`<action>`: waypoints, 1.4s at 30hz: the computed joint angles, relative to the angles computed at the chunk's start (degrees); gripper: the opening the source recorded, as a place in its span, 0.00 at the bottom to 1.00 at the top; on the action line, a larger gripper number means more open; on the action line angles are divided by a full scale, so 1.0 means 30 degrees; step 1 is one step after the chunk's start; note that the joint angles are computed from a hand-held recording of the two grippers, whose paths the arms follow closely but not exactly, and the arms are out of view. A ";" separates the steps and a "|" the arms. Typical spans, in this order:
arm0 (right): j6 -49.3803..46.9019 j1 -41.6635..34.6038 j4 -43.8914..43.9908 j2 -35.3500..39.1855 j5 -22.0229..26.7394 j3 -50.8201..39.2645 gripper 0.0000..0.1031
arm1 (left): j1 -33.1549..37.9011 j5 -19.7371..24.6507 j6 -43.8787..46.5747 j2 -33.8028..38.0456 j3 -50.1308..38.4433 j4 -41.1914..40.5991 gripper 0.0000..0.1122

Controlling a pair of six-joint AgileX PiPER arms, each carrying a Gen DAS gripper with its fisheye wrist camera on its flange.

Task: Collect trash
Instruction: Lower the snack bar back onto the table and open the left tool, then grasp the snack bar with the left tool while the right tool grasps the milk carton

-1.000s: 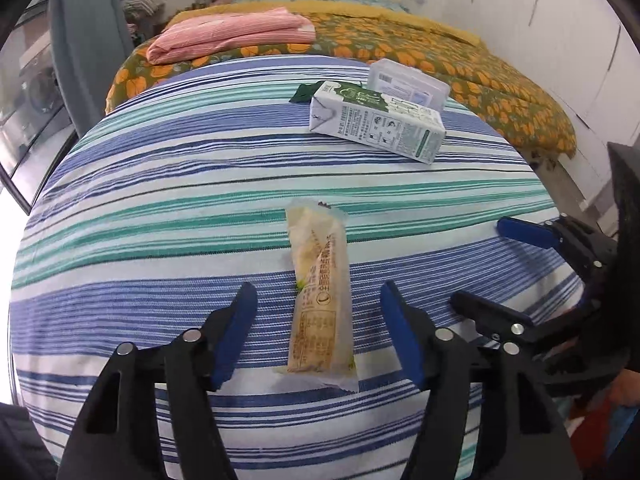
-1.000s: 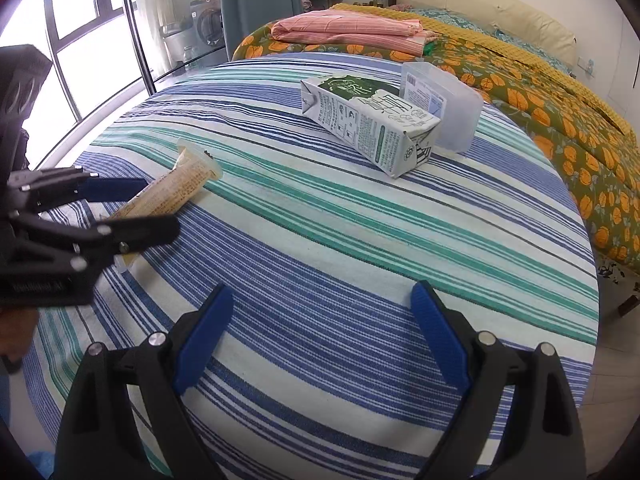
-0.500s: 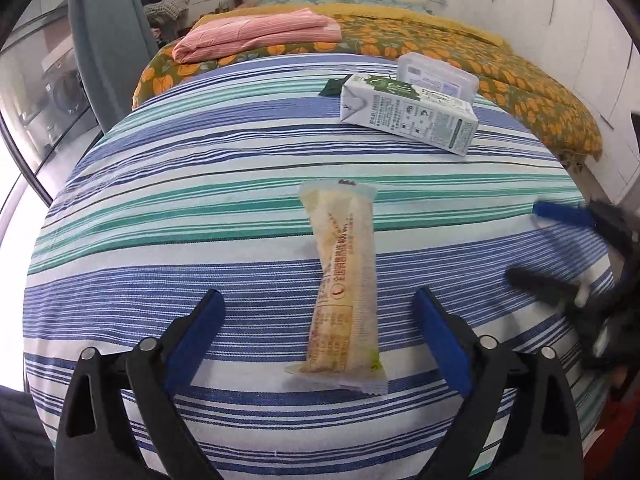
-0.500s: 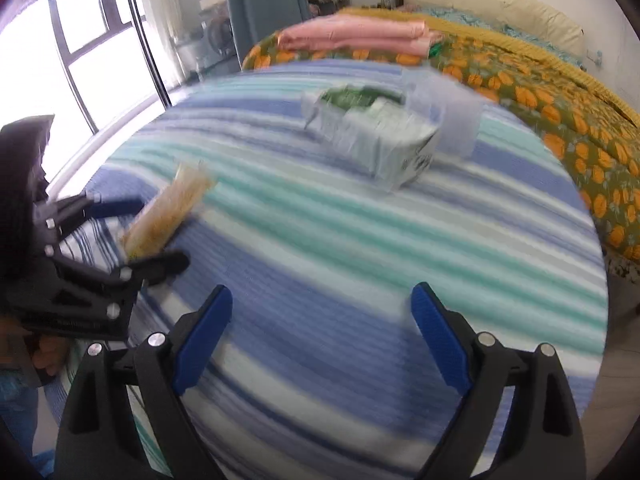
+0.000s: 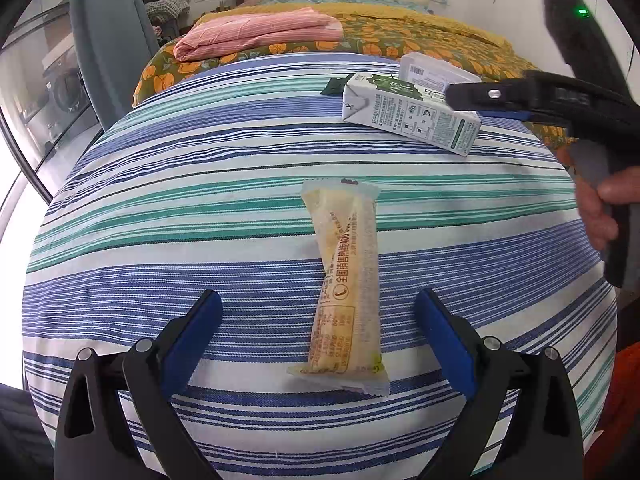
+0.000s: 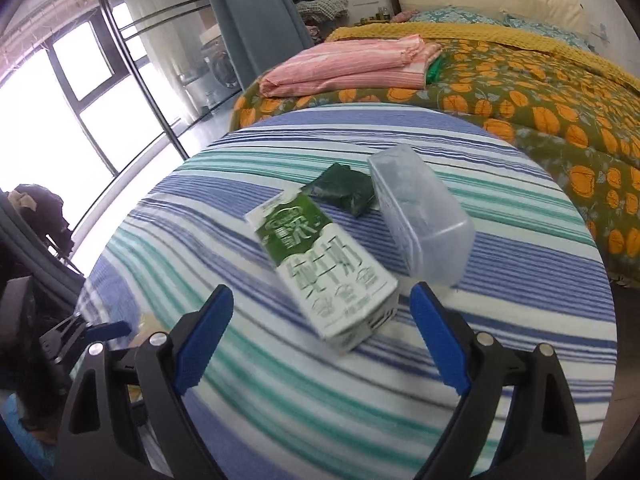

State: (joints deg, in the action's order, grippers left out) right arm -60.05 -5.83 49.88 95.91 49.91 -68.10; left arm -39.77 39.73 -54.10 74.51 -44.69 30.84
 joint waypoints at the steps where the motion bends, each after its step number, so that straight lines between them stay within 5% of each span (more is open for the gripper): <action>1: 0.0040 0.0081 0.0025 0.0250 -0.0167 -0.0139 0.85 | 0.0037 -0.0034 0.0032 -0.0006 0.0017 -0.0021 0.85; 9: -0.0836 0.0003 0.0350 0.0943 0.3346 -0.0844 0.82 | 0.0001 0.0011 0.0023 -0.0011 -0.0002 -0.0020 0.86; 14: 0.2847 0.2986 -0.4366 -0.0310 -0.1668 -0.0369 0.82 | -0.0002 -0.0112 0.0003 0.0045 0.0039 -0.0046 0.86; 18: 0.6087 0.4257 -0.7148 0.0893 -0.1709 -0.1573 0.82 | 0.0012 -0.0116 0.0035 0.0044 0.0034 -0.0069 0.86; 22: 0.6227 0.4071 -0.7351 0.0642 -0.2487 -0.0755 0.54 | 0.0017 -0.0113 0.0054 0.0038 0.0030 -0.0086 0.86; 29: 0.4032 0.1973 -0.6126 -0.2413 -0.2141 0.2609 0.54 | 0.0043 -0.0121 0.0074 0.0040 0.0041 -0.0081 0.86; 39: 0.0793 -0.2527 -0.6362 -0.7408 0.1656 0.7101 0.54 | 0.0564 -0.1069 0.0774 -0.0469 0.0460 -0.0978 0.87; 42: 0.0557 -0.3103 -0.6507 -0.7772 0.2480 0.6838 0.76 | 0.2256 -0.2583 0.4893 -0.1739 0.1269 -0.4553 0.87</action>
State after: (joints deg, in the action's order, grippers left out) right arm -58.38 -15.14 30.36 72.59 57.35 -47.58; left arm -33.00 31.98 -39.42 69.29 -40.88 17.18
